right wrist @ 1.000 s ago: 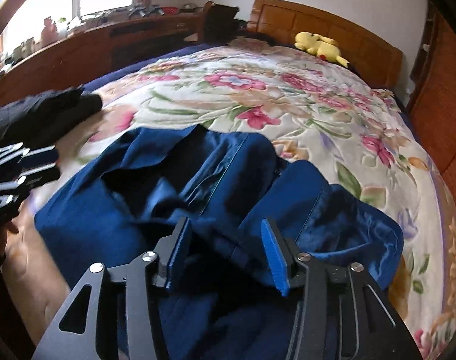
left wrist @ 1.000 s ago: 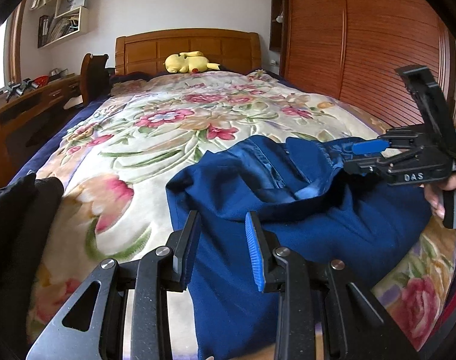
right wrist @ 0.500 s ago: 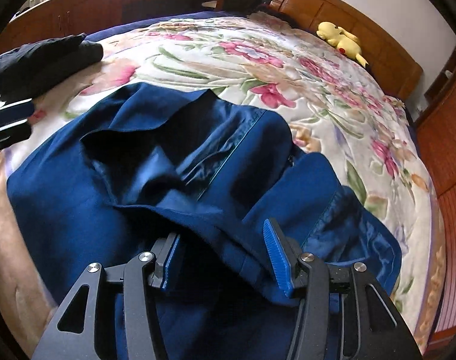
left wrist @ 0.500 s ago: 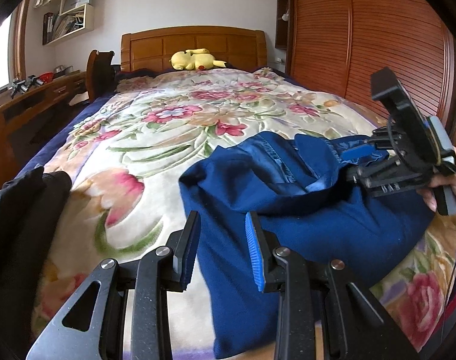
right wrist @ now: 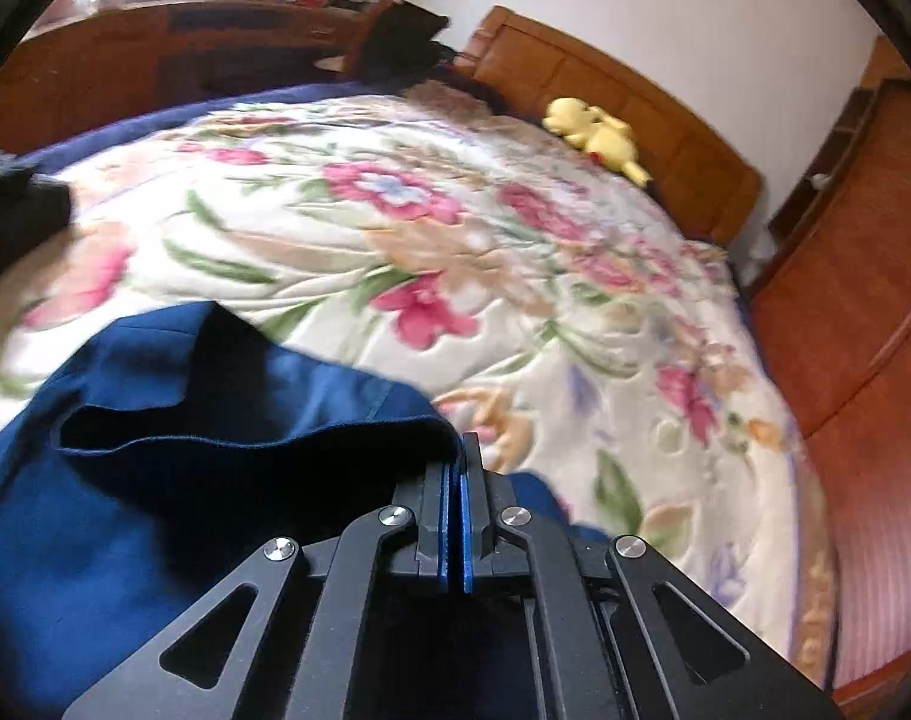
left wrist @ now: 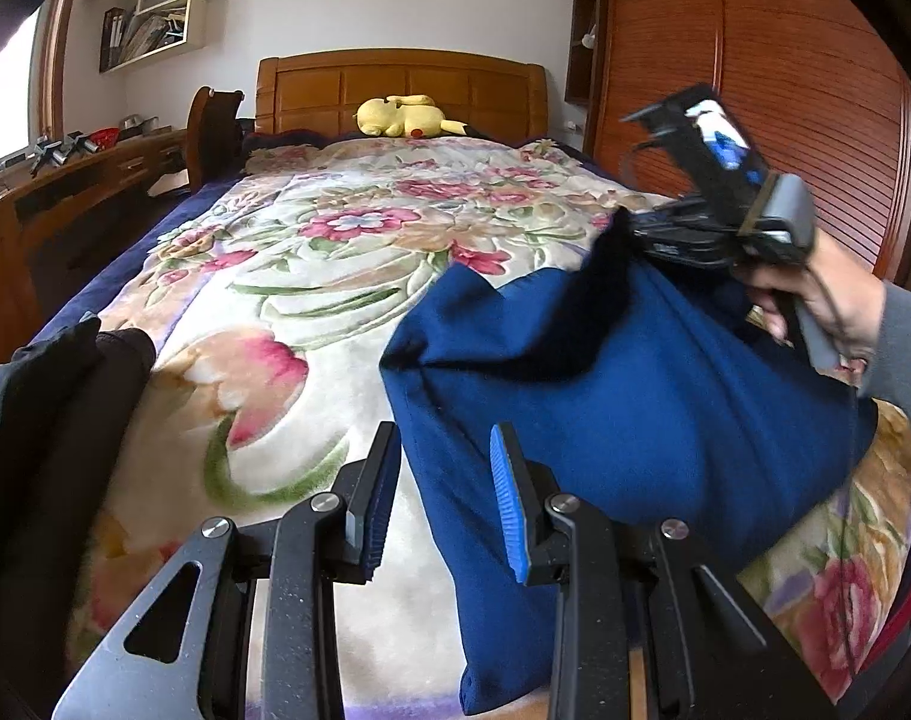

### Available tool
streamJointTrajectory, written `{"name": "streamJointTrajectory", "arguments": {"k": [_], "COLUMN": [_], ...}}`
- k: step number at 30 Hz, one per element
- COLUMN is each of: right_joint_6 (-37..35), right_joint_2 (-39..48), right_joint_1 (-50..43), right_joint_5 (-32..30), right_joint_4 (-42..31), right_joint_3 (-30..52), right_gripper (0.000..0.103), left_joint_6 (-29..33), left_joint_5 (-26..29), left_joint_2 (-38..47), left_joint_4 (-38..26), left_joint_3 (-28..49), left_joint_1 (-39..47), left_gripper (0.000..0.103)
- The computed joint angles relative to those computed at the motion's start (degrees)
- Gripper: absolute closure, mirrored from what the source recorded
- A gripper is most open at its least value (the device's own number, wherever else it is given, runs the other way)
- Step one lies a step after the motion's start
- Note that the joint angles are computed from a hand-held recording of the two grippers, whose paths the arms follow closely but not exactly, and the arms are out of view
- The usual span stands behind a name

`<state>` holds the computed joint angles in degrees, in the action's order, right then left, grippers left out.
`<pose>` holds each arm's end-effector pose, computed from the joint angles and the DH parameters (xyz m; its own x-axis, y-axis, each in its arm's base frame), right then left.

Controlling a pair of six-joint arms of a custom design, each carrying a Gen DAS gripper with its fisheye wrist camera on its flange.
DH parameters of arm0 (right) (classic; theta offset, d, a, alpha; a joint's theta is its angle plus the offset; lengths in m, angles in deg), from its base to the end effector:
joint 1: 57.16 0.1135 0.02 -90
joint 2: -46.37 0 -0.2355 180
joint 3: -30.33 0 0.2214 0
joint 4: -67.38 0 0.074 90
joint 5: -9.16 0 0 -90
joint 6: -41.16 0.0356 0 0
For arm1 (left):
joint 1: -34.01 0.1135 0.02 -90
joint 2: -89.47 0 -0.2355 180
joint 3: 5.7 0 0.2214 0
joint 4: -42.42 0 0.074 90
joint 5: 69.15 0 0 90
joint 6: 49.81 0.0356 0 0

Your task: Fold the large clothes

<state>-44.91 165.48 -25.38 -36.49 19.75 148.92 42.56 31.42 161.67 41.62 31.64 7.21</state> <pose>0.3721 0.2013 0.2432 -0.6304 -0.3329 -0.7013 0.0632 0.8784 -0.4738 0.1919 -0.1042 0.1476 -0.4961 0.2961 -0.8162 0.5973 0.7987 -0.0732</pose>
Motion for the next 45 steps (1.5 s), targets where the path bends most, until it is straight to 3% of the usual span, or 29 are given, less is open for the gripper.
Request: {"name": "streamJointTrajectory", "arguments": {"k": [2,4,6,8,11,16,23,28,35,45], "right_joint_6": [4.3,8.7,10.7,11.3,12.1,14.6,20.8,21.2,18.9,15.9], "right_joint_2": [3.8,6.7,5.2,2.4,-2.9,-18.6,-40.1,-49.5,-52.0,-40.5], "right_joint_1": [-1.0,-2.1,-2.6,-2.5,-2.0,-1.0,-1.8,-9.0,-20.0,-26.5], "right_joint_5": [0.7,0.7,0.7,0.4,-1.2,-4.1,-3.5,-9.9,-21.6,-27.6], "right_joint_4": [-3.5,-7.7,-5.8,-3.0,0.1,5.8,0.6,-1.6,2.5,8.2], "right_joint_3": [4.0,7.6,4.6,0.2,-6.3,-25.7,-47.2,-55.0,-59.7,-54.6], "right_gripper": [0.099,0.091,0.086,0.072,0.066,0.062,0.06,0.059,0.059,0.059], "left_joint_6": [0.2,0.3,0.2,0.1,-0.1,-0.6,-1.3,-1.9,-2.4,-2.3], "left_joint_5": [-0.3,-0.1,0.1,0.4,0.4,-0.1,-4.1,-7.1,-10.0,-7.5], "left_joint_2": [0.3,0.3,0.4,0.2,0.3,0.1,0.2,3.3,5.4,7.4], "left_joint_4": [0.1,-0.2,-0.4,-0.6,-0.6,-0.6,0.6,2.2,2.7,2.2], "left_joint_3": [0.1,0.3,0.4,0.4,0.8,0.9,0.5,0.9,1.1,2.1], "left_joint_1": [-0.3,0.0,0.3,0.5,0.2,-1.9,-7.8,-11.2,-13.6,-12.9], "left_gripper": [0.071,0.071,0.071,0.071,0.071,0.071,0.071,0.071,0.071,0.071]}}
